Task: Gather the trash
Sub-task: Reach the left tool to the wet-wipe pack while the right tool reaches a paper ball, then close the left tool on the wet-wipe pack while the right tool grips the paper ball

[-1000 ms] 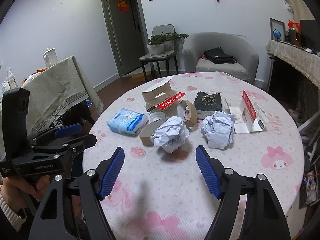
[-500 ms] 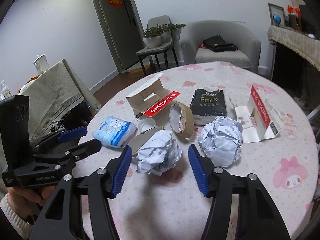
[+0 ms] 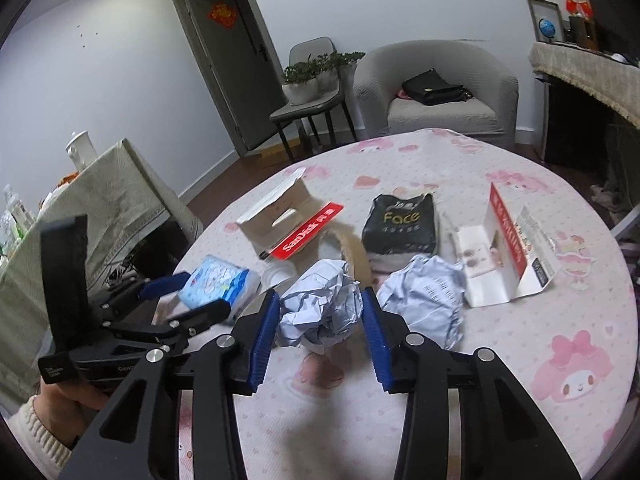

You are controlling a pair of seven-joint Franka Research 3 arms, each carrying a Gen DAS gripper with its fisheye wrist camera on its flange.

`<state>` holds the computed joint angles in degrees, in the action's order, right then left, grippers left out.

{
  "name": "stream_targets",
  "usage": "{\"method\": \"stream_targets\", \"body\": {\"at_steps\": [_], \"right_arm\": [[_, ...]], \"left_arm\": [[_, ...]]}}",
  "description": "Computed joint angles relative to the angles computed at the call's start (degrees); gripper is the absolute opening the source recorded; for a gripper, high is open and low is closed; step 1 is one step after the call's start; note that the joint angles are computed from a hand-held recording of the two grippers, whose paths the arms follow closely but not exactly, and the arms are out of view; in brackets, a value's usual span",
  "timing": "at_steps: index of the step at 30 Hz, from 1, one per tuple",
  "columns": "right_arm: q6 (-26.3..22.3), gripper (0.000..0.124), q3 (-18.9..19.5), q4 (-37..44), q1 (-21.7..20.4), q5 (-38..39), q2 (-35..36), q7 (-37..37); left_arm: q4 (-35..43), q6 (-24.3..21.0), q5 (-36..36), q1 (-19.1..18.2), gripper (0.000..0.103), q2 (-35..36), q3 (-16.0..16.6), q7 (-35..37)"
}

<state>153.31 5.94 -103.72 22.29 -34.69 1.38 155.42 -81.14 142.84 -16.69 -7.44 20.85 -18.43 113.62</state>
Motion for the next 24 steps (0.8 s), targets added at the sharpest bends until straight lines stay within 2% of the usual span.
{"method": "stream_targets", "body": {"at_steps": [15,17,19,20,24], "right_arm": [[0.6,0.043,-0.7,1.2,0.3,0.5,1.1,-0.4],[0.3,0.043,-0.7,1.7,0.4,0.7,1.4,-0.8],[-0.1,0.043,-0.7,2.1,0.7,0.2,1.4,-0.4],[-0.1,0.043,-0.8,2.1,0.8,-0.2,1.4,-0.1],[-0.7,0.043,-0.8,3.3,1.2,-1.4,1.8,0.2]], "left_arm": [[3.0,-1.1,4.3,-1.6,0.094,2.0,0.8,-3.5],[3.0,-0.8,4.6,-1.6,0.093,2.1,0.7,-3.4],[2.2,0.3,5.5,-1.8,0.085,1.8,0.8,-3.0],[1.8,0.7,5.8,-1.7,0.084,1.6,0.7,-2.6],[0.9,0.8,3.1,-0.2,0.079,0.9,-0.5,-0.7]]}}
